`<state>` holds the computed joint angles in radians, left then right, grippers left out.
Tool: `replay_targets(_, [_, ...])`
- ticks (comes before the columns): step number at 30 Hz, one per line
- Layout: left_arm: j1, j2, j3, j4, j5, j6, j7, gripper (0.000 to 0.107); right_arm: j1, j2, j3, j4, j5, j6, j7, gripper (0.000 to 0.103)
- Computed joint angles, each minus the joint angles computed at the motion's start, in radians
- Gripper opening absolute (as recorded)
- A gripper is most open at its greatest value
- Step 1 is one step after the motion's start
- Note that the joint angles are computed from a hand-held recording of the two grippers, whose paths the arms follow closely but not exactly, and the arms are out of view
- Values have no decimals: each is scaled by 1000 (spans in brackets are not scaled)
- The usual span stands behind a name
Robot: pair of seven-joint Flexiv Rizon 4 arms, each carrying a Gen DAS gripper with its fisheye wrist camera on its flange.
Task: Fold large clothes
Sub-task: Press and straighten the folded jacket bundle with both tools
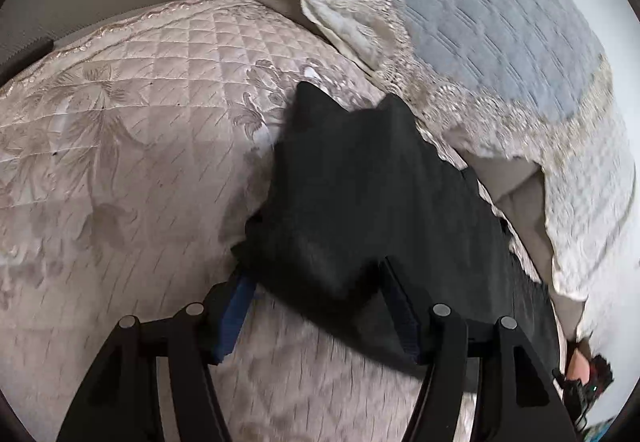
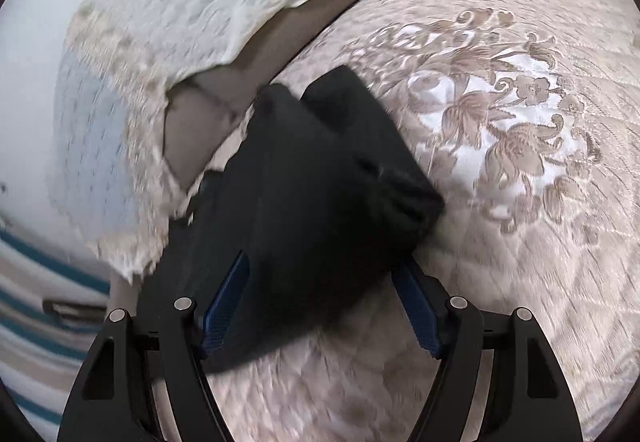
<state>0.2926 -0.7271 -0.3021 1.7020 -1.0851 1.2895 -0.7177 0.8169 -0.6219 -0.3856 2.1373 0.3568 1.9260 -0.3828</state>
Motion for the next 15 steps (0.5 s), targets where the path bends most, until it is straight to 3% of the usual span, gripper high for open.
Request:
replay_targets(2, [-12,-17,-8,-15,-2,45,15,61,-20,-1,13,-10,-5,-21,12,70])
replay_targets(3, [-22,-24,-2,-21,13,64,8,56,2,2,-14,-8,-4,-46,18,63])
replay_targets(4, [-35,-31,18,-31,46,69,-18,45,15,12,-35,-2,-14,-80,28,42])
replay_targets(5, [-40,-32,32,-39,77,58,-50,34,7,16,-29,5,-24,-61,36,29])
replay_targets(7, [-15,-15,4,-25,90,62,-44,23,24,32,-41,31,-29,-27,30,22])
replay_targets(12, [72,75,-124,91,19,139,132,17,209,100,-177,121,14,-22,-5,18])
replay_targets(15, [132,161,-187,187,-132,124,279,17,367,145,-290,201,52,-33,-1,18])
